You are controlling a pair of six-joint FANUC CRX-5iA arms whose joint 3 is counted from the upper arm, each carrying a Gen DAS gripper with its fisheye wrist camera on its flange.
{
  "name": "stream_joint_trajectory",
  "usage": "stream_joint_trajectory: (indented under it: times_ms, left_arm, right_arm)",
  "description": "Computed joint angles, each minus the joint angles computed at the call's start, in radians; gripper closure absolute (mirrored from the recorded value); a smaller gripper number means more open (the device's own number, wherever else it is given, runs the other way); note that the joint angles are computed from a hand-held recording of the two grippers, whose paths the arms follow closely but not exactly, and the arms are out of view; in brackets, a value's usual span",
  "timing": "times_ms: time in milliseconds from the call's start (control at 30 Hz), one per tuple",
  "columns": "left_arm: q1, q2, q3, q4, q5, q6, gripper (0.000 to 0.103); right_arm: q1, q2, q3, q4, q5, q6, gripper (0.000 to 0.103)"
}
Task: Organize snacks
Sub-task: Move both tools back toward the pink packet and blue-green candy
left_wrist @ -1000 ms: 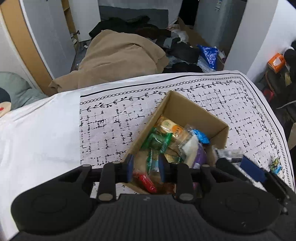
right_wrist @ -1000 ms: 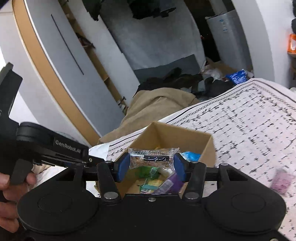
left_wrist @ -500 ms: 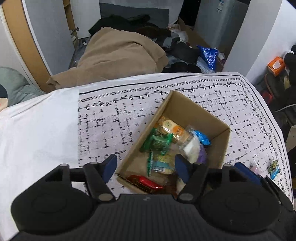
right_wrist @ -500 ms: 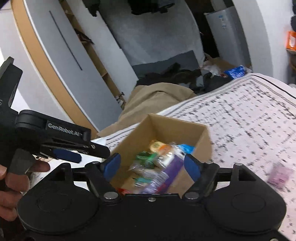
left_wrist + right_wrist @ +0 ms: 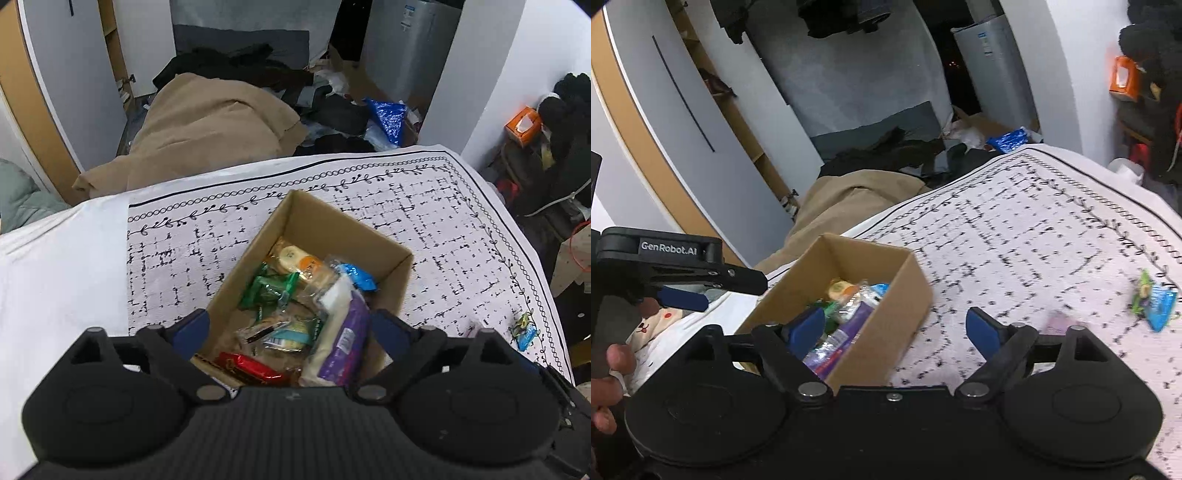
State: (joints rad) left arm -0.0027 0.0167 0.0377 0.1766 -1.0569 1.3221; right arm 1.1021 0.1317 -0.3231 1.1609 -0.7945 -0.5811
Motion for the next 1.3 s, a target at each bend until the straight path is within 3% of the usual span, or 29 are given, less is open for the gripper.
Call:
stream_joint_trajectory:
  times_ms: [100,300,467,933,1300]
  left_arm:
    - [-0.014,-0.016,-0.018,0.006,0.025,-0.011,0.0]
    - [-0.034,-0.049,-0.073,0.062,0.089,-0.047,0.0]
    - [-0.067,-0.049,-0.077,0.084,0.095,-0.058,0.0]
    - [-0.217,-0.003,-0.043,0.071,0.112,0.0,0.0]
    - [-0.322,0.056,-0.013,0.051,0.13,0.087,0.0]
  right_arm:
    - [0.004,-0.029,-0.024,0.002,-0.029,-0.011,0.016]
    - [0.015,-0.086,-0.08,0.002,-0.113,-0.077,0.012]
    - [0.022,-0.128,-0.117,-0.016,-0.162,-0.091,0.012]
    - [0.032,-0.26,-0.26,-0.035,-0.253,-0.2,0.012]
    - [0.021,-0.352,-0.387,-0.03,-0.25,-0.335,0.012]
